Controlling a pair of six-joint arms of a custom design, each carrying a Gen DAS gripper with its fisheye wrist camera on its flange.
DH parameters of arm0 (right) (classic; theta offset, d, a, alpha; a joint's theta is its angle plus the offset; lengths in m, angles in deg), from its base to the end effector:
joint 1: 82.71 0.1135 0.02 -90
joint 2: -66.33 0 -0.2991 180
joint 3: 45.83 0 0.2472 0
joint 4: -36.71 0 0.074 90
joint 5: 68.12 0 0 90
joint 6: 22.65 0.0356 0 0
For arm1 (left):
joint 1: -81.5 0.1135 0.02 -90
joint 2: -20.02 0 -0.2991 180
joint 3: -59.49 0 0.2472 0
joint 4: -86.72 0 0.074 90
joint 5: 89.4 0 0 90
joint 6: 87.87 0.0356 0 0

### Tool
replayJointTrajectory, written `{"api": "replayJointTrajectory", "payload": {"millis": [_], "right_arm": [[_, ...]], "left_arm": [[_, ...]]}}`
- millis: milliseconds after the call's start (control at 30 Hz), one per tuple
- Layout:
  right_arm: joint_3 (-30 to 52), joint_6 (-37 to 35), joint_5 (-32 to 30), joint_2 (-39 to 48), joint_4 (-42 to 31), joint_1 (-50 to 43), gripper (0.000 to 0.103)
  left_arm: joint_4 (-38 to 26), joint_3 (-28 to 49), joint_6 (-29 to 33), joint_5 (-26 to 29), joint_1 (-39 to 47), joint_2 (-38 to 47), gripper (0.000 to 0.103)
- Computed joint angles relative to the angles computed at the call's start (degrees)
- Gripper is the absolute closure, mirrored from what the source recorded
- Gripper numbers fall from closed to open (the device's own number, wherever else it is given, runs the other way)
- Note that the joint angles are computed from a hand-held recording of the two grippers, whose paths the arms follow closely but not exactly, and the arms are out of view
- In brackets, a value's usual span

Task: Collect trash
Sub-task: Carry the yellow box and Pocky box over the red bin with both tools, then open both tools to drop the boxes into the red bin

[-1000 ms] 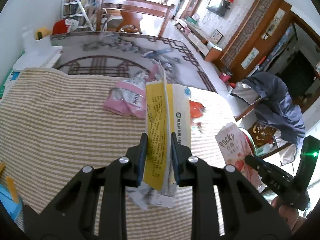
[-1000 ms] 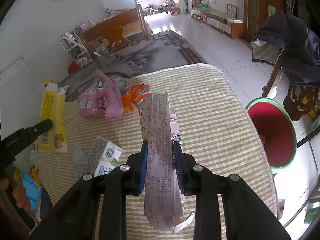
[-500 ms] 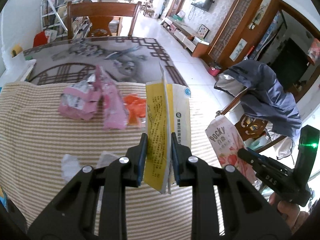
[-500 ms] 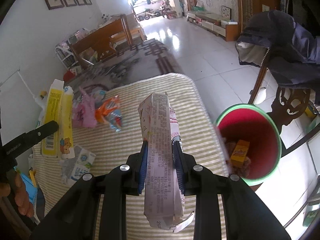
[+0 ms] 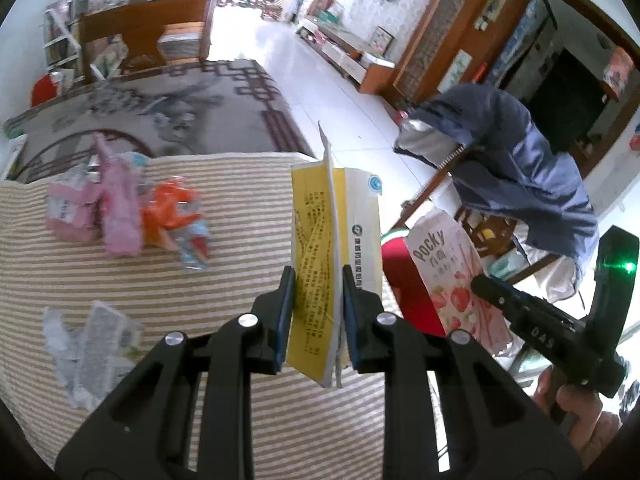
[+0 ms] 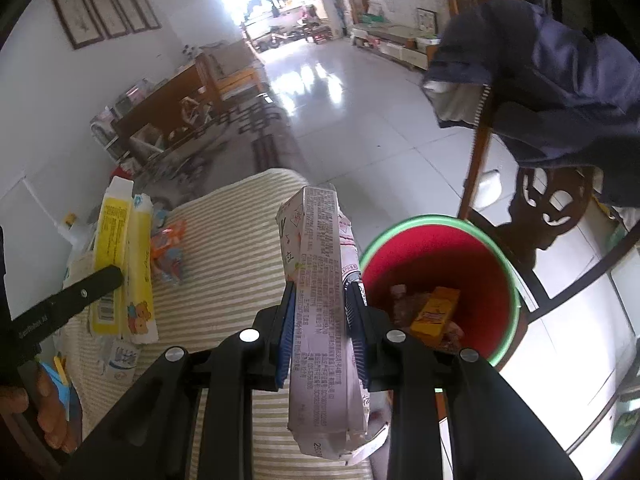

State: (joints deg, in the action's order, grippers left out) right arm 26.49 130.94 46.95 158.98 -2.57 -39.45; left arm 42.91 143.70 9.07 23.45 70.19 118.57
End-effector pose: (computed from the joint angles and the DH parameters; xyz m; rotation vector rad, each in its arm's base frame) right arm 0.2429 0.2079 0.2347 0.5840 2.4100 0.2120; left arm 0.3506 -0.0842 0.2573 0.5498 2.4956 -0.5429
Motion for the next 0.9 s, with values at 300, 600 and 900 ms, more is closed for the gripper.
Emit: {"api": "replayJointTrajectory", "payload": {"millis": [300,600,900], "right_arm": [[-10.2,0.9,-2.1,-7.2,2.0,-6.5,0.078],[-14.8,-1.8,-5.1,-9.3,4.8,-13.4,0.068],[-15.6,-1.9,-4.3,-10.4,6.0,-14.2,0.053]], "left_arm": [[0.7,2.3,-2.1,-2.0,-11.3,5.0,0.081],[-0.1,8.7,-4.8,-5.5,-19.5,13.4,0.053],[1.1,5.6,-4.8,-6.2,-17.0,9.9,0.049]]}}
